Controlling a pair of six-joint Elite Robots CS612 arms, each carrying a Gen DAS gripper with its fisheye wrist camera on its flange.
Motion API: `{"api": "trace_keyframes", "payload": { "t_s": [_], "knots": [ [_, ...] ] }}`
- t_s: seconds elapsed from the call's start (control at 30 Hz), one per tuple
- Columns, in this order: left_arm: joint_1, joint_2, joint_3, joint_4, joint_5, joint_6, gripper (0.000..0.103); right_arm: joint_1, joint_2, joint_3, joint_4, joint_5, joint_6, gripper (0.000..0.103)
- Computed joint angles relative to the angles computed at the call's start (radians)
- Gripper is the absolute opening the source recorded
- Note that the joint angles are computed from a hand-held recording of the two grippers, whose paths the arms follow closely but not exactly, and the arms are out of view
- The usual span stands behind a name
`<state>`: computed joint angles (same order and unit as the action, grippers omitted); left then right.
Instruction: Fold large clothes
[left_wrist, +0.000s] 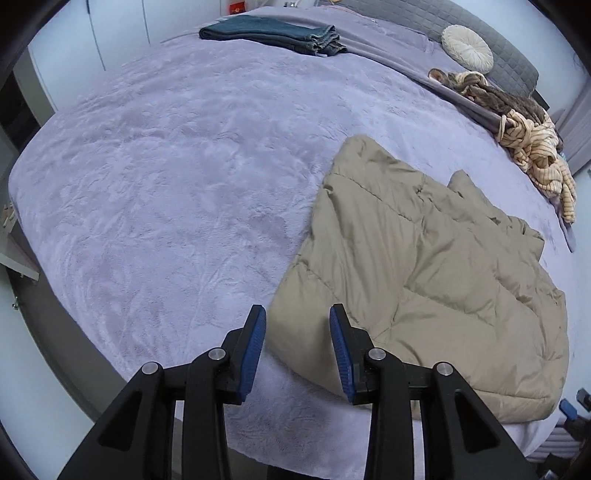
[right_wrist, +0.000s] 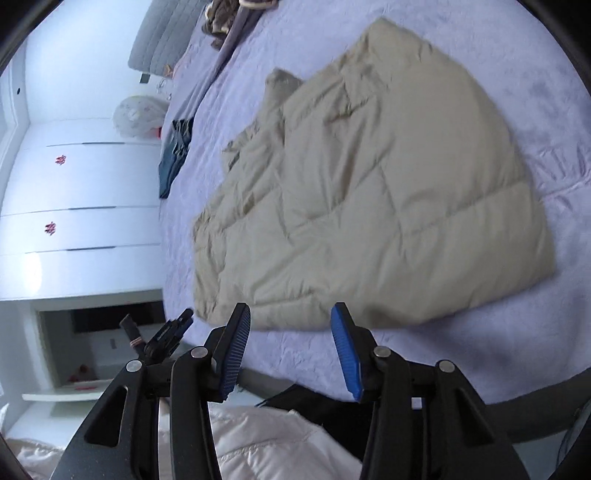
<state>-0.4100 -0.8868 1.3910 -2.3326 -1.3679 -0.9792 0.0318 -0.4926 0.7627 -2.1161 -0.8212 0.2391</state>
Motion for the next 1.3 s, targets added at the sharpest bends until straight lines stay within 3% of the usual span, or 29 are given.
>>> {"api": "trace_keyframes", "payload": {
  "t_s": [0.1,0.17,0.23,0.33,0.47,0.5,0.6,0.67,0.7,0.73,0.8,0.9,1.07,1.13,1.3],
  "knots": [
    [0.0,0.06,-0.074,0.076,0.003,0.068,0.038,0.012,0.015,-0.027,-0.065,-0.129,0.065,0.042],
    [0.008,0.1,-0.12,0.142,-0.028,0.077,0.038,0.022,0.038,-0.076,-0.017,-0.257,0.071,0.041],
    [0.019,0.12,-0.133,0.149,-0.064,0.065,0.048,0.014,0.042,-0.063,-0.004,-0.293,0.09,0.031],
    [0.027,0.13,-0.154,0.178,-0.067,0.063,0.052,0.001,0.039,-0.025,-0.043,-0.263,0.137,0.026],
    [0.026,0.119,-0.167,0.2,-0.046,0.071,0.052,-0.004,0.029,0.005,-0.102,-0.228,0.199,0.03],
    [0.025,0.113,-0.161,0.185,-0.042,0.071,0.052,-0.013,-0.009,0.067,-0.115,-0.212,0.191,0.034],
    [0.022,0.094,-0.147,0.137,-0.05,0.086,0.052,-0.017,-0.031,0.095,-0.138,-0.188,0.171,0.052],
    [0.013,0.089,-0.15,0.133,-0.047,0.107,0.052,-0.013,-0.037,0.097,-0.143,-0.177,0.149,0.053],
    [0.01,0.087,-0.154,0.133,-0.047,0.117,0.06,-0.006,-0.033,0.086,-0.14,-0.176,0.149,0.055],
    [0.006,0.083,-0.152,0.131,-0.04,0.126,0.086,-0.006,-0.036,0.087,-0.136,-0.169,0.14,0.058],
    [-0.009,0.077,-0.155,0.129,0.002,0.131,0.102,-0.008,-0.043,0.097,-0.133,-0.152,0.119,0.064],
    [-0.027,0.072,-0.162,0.139,0.015,0.134,0.102,-0.007,-0.05,0.105,-0.13,-0.133,0.094,0.072],
    [-0.055,0.058,-0.163,0.177,0.016,0.131,0.102,-0.006,-0.056,0.117,-0.114,-0.125,0.068,0.074],
    [-0.064,0.05,-0.158,0.187,0.012,0.129,0.102,-0.003,-0.062,0.128,-0.104,-0.128,0.048,0.083],
    [-0.07,0.048,-0.156,0.2,-0.002,0.143,0.102,0.008,-0.074,0.145,-0.087,-0.142,0.001,0.083]
  ]
}}
